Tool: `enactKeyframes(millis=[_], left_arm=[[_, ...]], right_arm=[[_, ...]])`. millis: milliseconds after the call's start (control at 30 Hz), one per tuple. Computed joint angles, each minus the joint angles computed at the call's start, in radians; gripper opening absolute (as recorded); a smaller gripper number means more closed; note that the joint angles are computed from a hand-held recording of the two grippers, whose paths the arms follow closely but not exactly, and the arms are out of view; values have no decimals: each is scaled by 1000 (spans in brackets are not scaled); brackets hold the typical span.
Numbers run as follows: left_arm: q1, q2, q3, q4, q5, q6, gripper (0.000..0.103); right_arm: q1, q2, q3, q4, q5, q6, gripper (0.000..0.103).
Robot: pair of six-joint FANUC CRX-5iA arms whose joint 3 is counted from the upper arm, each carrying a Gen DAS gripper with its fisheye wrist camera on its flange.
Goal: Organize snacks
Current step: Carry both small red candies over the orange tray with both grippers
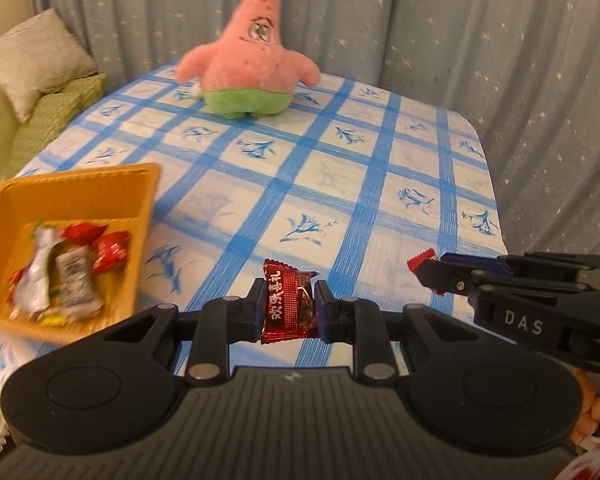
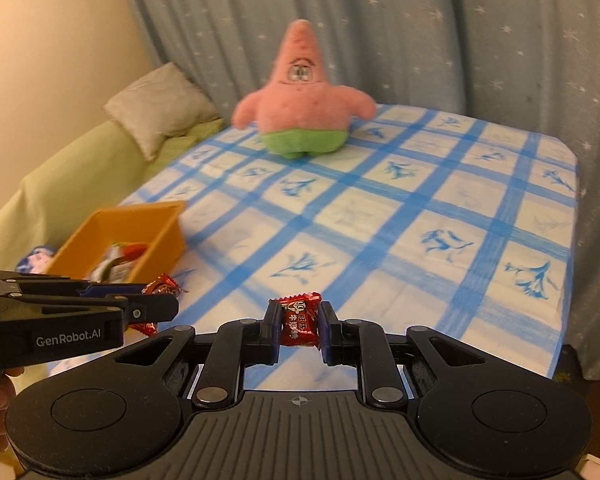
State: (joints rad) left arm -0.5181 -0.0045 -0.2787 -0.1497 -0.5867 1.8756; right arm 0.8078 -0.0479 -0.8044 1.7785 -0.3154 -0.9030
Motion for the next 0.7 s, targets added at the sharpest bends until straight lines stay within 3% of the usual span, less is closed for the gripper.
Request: enactKeyframes(millis=[133,300,433,700], left_arm=[[-2,-81,-43,-44,-28,62,22],[47,-180,-119,-10,-34,15,22],[136,-252,-198,85,-9,-121,22],[376,-339,-344,388,51,-534,22]], right_arm=[[19,-16,0,63,23,-43,19],[69,-3,28,74,14,-60,19],[117,38,78,45,-11,-45,19],[180,182,251,-44,-40,7,19]])
